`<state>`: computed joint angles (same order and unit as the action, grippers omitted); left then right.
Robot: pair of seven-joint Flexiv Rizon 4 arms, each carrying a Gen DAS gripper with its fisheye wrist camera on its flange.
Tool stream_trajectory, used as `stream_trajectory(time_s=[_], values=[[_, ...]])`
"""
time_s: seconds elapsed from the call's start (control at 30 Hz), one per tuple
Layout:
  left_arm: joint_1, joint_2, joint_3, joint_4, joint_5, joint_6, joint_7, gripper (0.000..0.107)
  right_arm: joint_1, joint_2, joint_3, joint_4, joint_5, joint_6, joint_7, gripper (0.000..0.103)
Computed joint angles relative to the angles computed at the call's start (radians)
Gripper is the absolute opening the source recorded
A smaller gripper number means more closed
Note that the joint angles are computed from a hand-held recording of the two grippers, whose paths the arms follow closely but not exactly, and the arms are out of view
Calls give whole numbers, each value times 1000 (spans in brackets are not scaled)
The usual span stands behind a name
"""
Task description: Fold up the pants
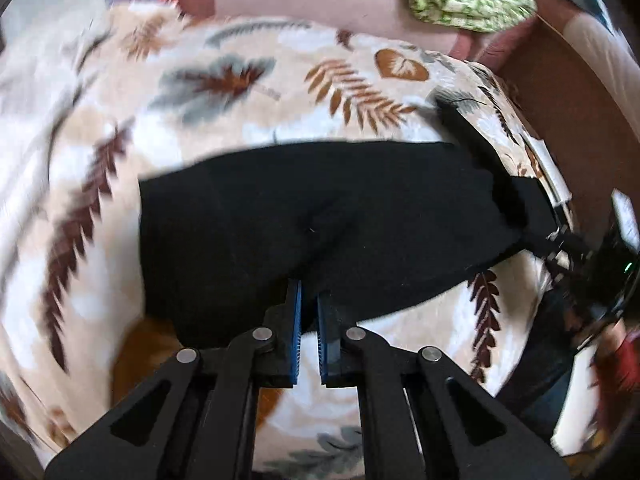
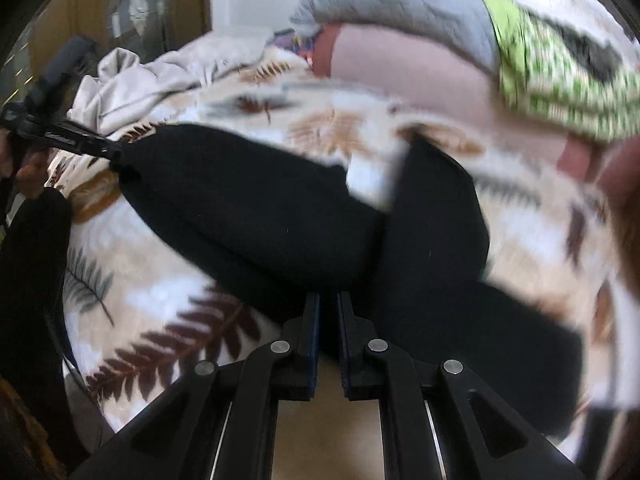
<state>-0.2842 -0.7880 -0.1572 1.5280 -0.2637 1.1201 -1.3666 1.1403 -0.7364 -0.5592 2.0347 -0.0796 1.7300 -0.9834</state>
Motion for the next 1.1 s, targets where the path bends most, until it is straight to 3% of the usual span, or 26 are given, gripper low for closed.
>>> stream_trajectory(time_s=[0.07,0.13,0.2,0.23,0.27,0.3,0.4,0.5,0.57,0.7,0.73,0.77,0.83,0.9,1.0,1.1], values=[[-1,9,2,21,-28,5,-56,9,-30,1,42,-12,3,-21,20,8],[-6,25,10,38,-29,14,-88,15,-5,9,22,-3,3,-14,41,14],[-13,48,22,62,-30,42,-136,35,-1,29,23,11,12,62,32,17],[2,60,3,86,-50,83,-150,50,-7,32,40,10,26,102,16,22],[26,75,-23,123,-70,127,-144,56,-16,34,60,0,38,130,3,38],[34,85,-32,145,-87,177,-162,56,-33,32,89,-21,44,155,-9,49],[11,101,1,158,-68,241,-217,56,-71,-6,148,-118,36,137,-49,49],[51,86,-65,156,-95,262,-208,56,-108,-72,194,-235,31,101,-70,46],[34,59,-58,126,-89,248,-214,56,-120,-119,207,-312,32,47,-41,44],[-33,-10,14,41,-51,155,-267,56,-278,-154,389,-397,-31,-51,18,44],[-46,-28,29,16,-38,111,-279,56,-292,-147,401,-385,-41,-39,25,44],[-57,-49,40,-11,-23,69,-285,56,-282,-135,380,-364,-51,-22,46,47],[-84,-53,71,-21,19,86,-308,56,-196,-110,249,-311,-18,16,85,48],[-93,-49,76,-33,44,86,-316,56,-128,-104,127,-284,23,28,124,63],[-78,-46,40,-37,37,129,-316,56,-71,-128,-38,-314,8,-139,243,71],[-93,-62,41,-74,47,140,-316,57,-160,-163,6,-432,-38,-329,250,70]])
